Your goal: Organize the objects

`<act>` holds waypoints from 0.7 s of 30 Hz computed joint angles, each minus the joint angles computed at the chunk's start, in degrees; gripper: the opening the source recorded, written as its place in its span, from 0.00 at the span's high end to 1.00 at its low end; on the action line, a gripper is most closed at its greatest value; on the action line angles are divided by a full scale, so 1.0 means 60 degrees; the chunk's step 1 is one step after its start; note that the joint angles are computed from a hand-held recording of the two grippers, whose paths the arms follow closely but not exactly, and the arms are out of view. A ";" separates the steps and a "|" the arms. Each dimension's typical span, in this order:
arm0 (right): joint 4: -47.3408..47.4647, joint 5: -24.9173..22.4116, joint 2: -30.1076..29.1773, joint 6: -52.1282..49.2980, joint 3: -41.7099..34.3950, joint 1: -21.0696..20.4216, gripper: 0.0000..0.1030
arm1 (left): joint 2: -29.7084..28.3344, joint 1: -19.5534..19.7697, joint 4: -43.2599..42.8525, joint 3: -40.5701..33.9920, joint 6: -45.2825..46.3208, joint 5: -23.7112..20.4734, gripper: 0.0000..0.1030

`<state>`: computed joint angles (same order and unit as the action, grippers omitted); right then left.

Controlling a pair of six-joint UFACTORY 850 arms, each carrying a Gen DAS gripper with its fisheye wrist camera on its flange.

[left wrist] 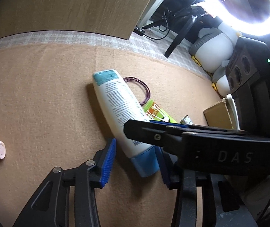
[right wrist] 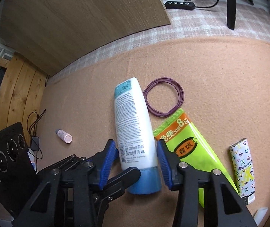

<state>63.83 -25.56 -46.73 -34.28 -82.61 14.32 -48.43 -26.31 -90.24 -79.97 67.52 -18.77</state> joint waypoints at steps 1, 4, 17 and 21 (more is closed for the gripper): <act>-0.0037 0.0006 0.0002 0.0045 0.0013 0.0003 0.62 | 0.0021 -0.0014 -0.0003 0.0018 0.0039 0.0066 0.57; 0.0133 -0.0020 0.0069 -0.0022 0.0155 -0.0007 0.65 | 0.0048 -0.0007 0.0030 0.0056 -0.0024 0.0010 0.58; 0.1966 0.0589 0.1038 -0.1613 0.1804 0.0568 0.65 | 0.1169 -0.0331 -0.2273 0.2000 0.2384 0.0093 0.58; 0.2983 0.0733 0.1475 -0.2322 0.2528 0.0814 0.65 | 0.1646 -0.0542 -0.3084 0.2771 0.3272 0.0203 0.58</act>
<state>81.72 -21.16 -37.88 -48.22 -67.44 19.21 -38.55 -29.56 -108.75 -63.35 87.15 -17.55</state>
